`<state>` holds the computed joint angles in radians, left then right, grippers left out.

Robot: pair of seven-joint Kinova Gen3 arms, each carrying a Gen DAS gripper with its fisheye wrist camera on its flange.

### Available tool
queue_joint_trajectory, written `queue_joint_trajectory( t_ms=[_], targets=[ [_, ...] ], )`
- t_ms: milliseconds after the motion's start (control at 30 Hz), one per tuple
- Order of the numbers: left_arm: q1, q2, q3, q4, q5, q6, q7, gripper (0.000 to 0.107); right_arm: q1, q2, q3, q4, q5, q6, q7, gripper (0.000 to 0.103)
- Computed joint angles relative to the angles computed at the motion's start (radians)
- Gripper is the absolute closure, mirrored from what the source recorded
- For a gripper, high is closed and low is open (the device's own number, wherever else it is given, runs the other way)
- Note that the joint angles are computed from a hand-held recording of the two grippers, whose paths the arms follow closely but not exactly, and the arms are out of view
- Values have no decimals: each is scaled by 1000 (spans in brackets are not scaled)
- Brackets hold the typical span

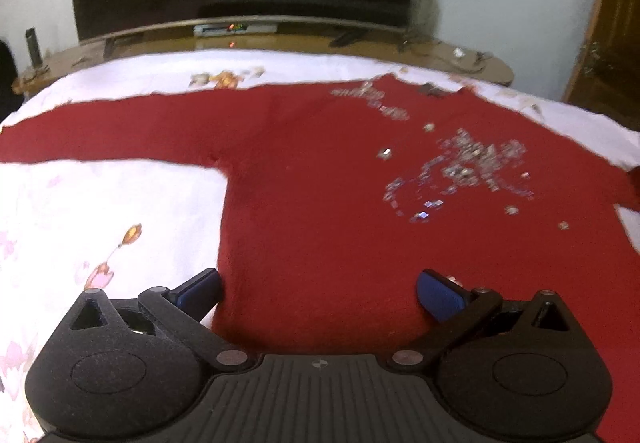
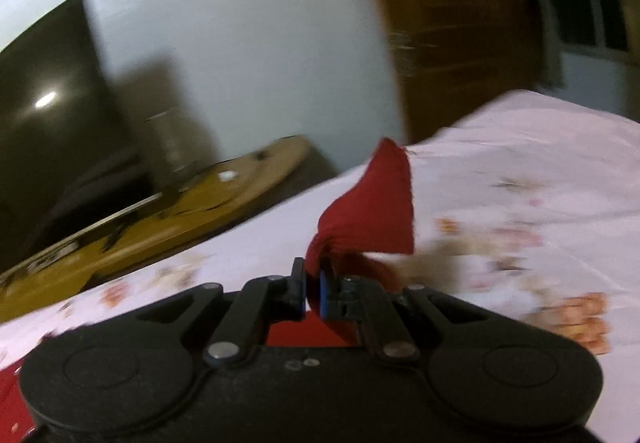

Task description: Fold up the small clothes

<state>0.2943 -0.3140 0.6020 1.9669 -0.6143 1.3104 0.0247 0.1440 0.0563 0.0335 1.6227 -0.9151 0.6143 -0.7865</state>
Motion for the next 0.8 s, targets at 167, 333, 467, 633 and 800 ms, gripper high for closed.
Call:
queue_joint_trajectory(
  t_ms=[167, 333, 467, 633, 800],
  targets=[
    [-12, -63, 17, 9, 9, -1, -37, 5, -117, -51, -62, 52, 29, -34, 5, 96],
    [-59, -150, 13, 28, 79, 12, -57, 4, -251, -73, -103, 97, 85, -61, 5, 96],
    [-97, -227, 3, 58, 133, 5, -70, 5, -337, -71, -132, 121, 152, -65, -39, 96],
    [-133, -301, -10, 83, 186, -19, -114, 5, -415, -49, -169, 139, 274, -90, -149, 96],
    [-197, -330, -14, 85, 213, -57, -170, 5, -444, -9, -197, 145, 325, -68, -178, 82]
  ],
)
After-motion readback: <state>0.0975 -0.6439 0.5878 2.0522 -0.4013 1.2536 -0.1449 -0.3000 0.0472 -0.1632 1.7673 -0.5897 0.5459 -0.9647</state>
